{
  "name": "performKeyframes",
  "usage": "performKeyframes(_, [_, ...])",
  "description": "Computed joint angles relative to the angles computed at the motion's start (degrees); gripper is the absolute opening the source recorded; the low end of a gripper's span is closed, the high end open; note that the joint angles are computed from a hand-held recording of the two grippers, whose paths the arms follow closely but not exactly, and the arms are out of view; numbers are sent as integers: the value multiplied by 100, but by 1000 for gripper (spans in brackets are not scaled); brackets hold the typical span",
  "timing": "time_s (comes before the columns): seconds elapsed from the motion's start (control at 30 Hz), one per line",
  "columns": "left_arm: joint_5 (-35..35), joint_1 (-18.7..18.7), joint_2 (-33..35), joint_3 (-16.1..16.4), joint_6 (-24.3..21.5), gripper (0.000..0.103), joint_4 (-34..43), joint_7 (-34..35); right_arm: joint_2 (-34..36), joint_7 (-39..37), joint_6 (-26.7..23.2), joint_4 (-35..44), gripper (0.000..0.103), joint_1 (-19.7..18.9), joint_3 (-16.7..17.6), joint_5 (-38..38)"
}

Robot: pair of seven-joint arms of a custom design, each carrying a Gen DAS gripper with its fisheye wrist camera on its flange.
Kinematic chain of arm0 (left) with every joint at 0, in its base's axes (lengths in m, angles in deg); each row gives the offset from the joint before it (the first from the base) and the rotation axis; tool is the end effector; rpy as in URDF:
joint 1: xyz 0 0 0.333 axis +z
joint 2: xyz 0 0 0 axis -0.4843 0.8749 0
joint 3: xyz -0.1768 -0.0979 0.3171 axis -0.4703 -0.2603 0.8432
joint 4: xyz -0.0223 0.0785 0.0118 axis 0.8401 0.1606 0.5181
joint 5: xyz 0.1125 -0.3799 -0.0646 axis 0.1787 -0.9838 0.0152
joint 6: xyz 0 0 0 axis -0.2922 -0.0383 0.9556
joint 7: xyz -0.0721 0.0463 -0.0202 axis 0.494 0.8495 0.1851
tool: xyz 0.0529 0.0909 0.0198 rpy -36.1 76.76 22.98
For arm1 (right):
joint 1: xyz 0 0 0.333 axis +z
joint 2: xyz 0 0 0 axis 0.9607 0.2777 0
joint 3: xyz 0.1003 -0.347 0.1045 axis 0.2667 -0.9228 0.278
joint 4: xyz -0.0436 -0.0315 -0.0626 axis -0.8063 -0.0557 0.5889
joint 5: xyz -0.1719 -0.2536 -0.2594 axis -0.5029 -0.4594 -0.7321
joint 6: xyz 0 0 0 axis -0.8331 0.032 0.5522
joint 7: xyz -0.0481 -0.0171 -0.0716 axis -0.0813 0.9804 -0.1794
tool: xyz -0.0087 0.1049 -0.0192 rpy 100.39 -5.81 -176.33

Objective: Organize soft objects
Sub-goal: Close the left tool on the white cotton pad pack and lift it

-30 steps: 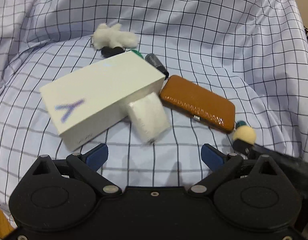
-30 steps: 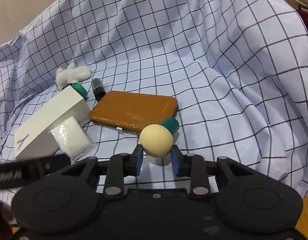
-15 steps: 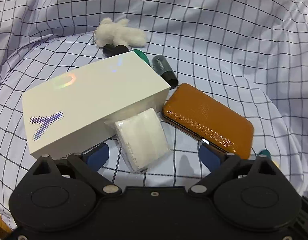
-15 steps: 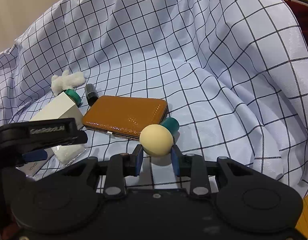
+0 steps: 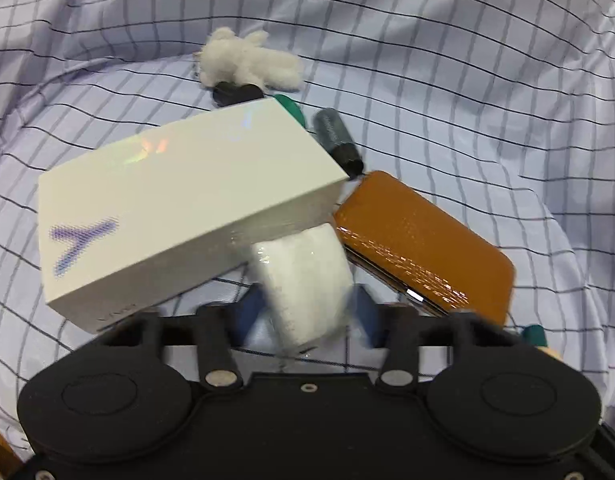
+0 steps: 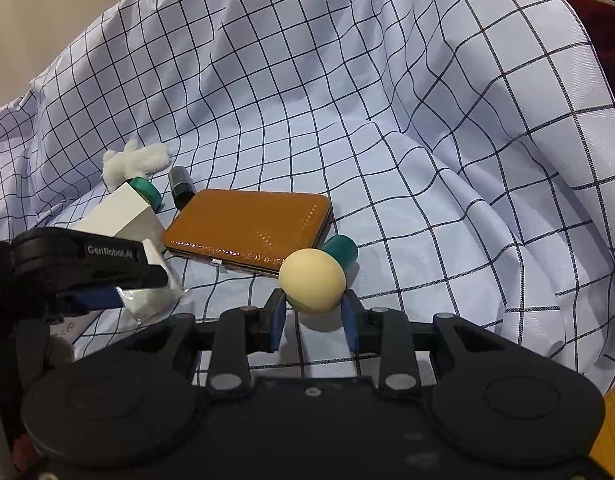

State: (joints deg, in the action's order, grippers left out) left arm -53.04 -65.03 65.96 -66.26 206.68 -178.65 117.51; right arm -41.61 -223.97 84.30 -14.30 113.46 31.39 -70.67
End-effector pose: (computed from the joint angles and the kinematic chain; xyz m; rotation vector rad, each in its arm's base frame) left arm 0.6427 -0.3851 0.3499 -2.0364 1.8337 -0.7500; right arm 0.5824 0.4409 0.3332 -1.4676 1.9533 -0.5835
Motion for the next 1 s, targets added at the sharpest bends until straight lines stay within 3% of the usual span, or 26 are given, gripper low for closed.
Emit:
performKeyframes(0.3, [-151, 40, -281, -63, 458, 33, -388, 336, -65, 142, -60, -39, 29, 40, -19, -128])
performKeyframes(0.43, [-283, 5, -412, -25, 664, 33, -574, 532, -107, 220, -99, -56, 29, 32, 10, -229])
performKeyframes(0.53, [-389, -11, -427, -32, 512, 34, -557, 709, -119, 237, -140, -47, 29, 22, 39, -263])
performKeyframes(0.67, [-558, 62, -412, -127, 251, 67, -507, 715, -163, 272, -191, -69, 29, 31, 74, -356])
performKeyframes(0.73, [-386, -108, -392, 64, 204, 70, -474, 499, -167, 257, -198, -75, 29, 12, 102, -377])
performKeyframes(0.87, [-228, -119, -226, 45, -122, 82, -140, 355, -138, 220, -196, -61, 29, -36, 146, -323])
performKeyframes(1.0, [-150, 4, -10, -116, -634, 82, 261, 184, -114, 184, -190, -59, 29, -56, 143, -272])
